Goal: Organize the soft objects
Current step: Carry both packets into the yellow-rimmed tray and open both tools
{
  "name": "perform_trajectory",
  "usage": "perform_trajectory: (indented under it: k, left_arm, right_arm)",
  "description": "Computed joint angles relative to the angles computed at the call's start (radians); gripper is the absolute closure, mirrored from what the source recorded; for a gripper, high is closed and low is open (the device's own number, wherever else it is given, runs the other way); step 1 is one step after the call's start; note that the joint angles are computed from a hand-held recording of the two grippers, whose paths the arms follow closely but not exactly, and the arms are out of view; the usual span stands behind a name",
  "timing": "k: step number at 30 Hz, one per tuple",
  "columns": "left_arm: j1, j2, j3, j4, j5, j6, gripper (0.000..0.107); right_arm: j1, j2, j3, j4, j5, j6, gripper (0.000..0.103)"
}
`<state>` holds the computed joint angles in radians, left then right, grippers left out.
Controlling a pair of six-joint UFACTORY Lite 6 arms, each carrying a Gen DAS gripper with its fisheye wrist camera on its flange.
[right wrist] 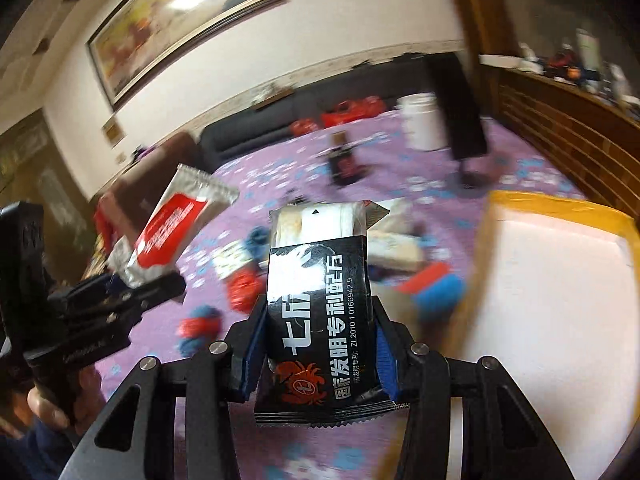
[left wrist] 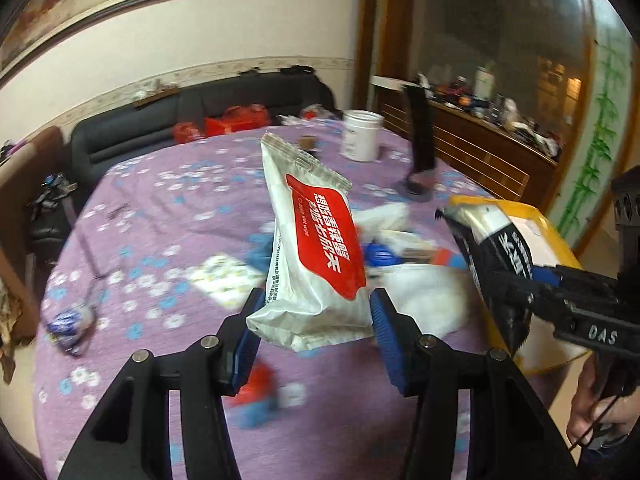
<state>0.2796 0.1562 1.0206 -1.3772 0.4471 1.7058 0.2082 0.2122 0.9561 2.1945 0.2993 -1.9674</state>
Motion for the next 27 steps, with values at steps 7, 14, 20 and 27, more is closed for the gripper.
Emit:
perform_trajectory:
  k: [7,14,20,27]
  left_arm:
    - [-0.246,0.031,0.034,0.085,-0.087,-0.171,0.055]
    - [-0.494,0.188,0.251,0.446,-0.122,-0.631,0.055]
    - [-0.653,0.461,0.576,0.86,-0.11,-1.124,0.055]
    - [-0.723,0.852,1.118,1.17,0.126,-1.503,0.055]
  right_arm:
    - [-0.262,-0.122,-0.152,-0.123,0.129,0.091,0.052]
    - [-0.468,-0.109,-0.082,-0.464,0.133,0.363,0.052]
    - [-0.534,0.131,0.204,-0.895,0.1,0.746,0.052]
    - [-0.561,0.44,0.548,-1.306,0.157,1.141,0.052]
